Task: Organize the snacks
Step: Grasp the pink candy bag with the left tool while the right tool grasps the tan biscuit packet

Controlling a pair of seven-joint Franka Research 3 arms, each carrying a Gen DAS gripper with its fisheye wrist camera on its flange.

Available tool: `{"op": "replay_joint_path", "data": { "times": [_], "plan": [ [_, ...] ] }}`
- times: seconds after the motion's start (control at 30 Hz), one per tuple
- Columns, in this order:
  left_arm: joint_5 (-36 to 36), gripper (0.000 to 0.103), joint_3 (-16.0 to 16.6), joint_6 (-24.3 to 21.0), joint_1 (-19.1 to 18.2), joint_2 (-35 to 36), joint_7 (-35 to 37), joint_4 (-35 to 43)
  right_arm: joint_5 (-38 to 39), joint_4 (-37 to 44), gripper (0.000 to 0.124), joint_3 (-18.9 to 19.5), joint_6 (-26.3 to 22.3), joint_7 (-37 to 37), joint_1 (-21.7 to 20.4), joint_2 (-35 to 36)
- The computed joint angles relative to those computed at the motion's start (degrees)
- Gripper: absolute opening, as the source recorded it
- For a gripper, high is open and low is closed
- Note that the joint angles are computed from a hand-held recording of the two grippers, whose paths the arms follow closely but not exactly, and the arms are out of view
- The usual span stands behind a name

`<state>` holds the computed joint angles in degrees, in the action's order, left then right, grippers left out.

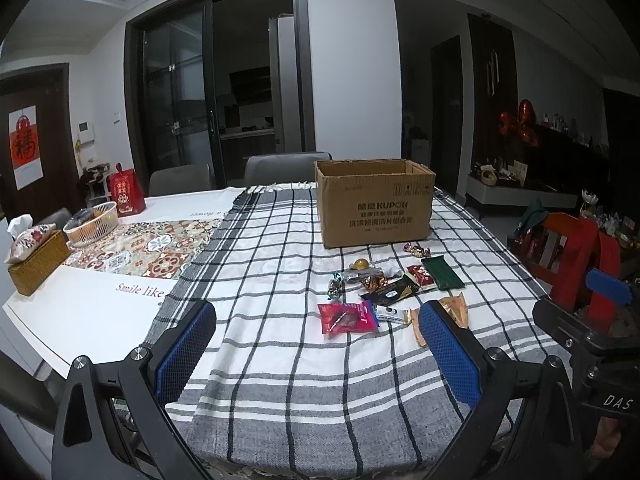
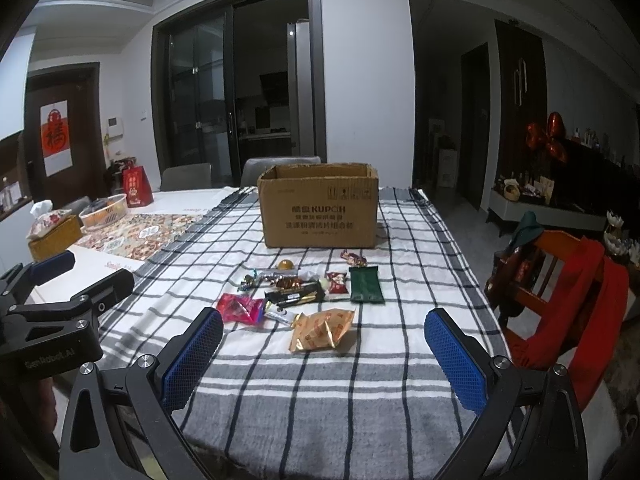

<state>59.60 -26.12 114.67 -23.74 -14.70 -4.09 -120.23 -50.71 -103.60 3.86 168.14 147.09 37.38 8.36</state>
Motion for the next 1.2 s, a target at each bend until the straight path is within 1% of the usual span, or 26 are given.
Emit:
{"op": "replay_joint_path", "data": {
  "times": [0.13, 0.23, 0.4, 0.53, 0.8, 0.97, 1.03, 1.1, 1.2],
  "plan": [
    [-0.32, 0.103, 0.96, 2.38, 0.33, 0.47, 0.28, -0.73, 4.12, 0.40, 0.102, 0.30, 0.03, -2.85, -0.17, 1.47],
    [-0.56, 0.103, 1.63, 3.88, 0.75, 1.23, 1.25, -1.08, 9.99, 1.30, 0.102, 0.66, 0.03, -7.59, -0.27, 3.41],
    [-2.39, 0.103, 3.86, 9.99, 2.03, 2.06, 2.09, -2.16, 14.82, 3.07, 0.102, -1.38, -0.38, -11.32, 1.73, 6.10],
    [-3.59, 0.103, 4.93, 13.11, 3.33, 3.46, 3.02, -2.29, 17.79, 5.75, 0.102, -2.92, -2.09, -13.40, 3.05, 8.63],
    [-5.21, 0.103, 7.37, 18.39, 5.29, 7.77, 5.64, -0.79, 28.94, 13.45, 0.102, -2.56, -5.69, -22.39, 2.82, 15.60],
    [-5.76, 0.102, 8.91, 21.22, 6.31, 10.51, 6.87, -0.02, 34.20, 18.74, 0.099, -3.11, -8.21, -26.69, 3.32, 19.85],
    [-6.34, 0.101, 9.50, 22.29, 6.57, 11.42, 7.55, 0.19, 36.27, 21.04, 0.099, -3.02, -9.68, -28.20, 3.28, 21.63],
    [-6.54, 0.096, 10.11, 23.89, 6.92, 12.31, 7.65, 0.23, 38.55, 22.72, 0.097, -2.53, -10.84, -29.93, 2.85, 23.00],
    [-6.25, 0.095, 10.81, 25.90, 7.29, 13.62, 7.59, 0.51, 40.93, 25.15, 0.094, -2.35, -12.40, -31.94, 2.76, 25.00]
  ]
}}
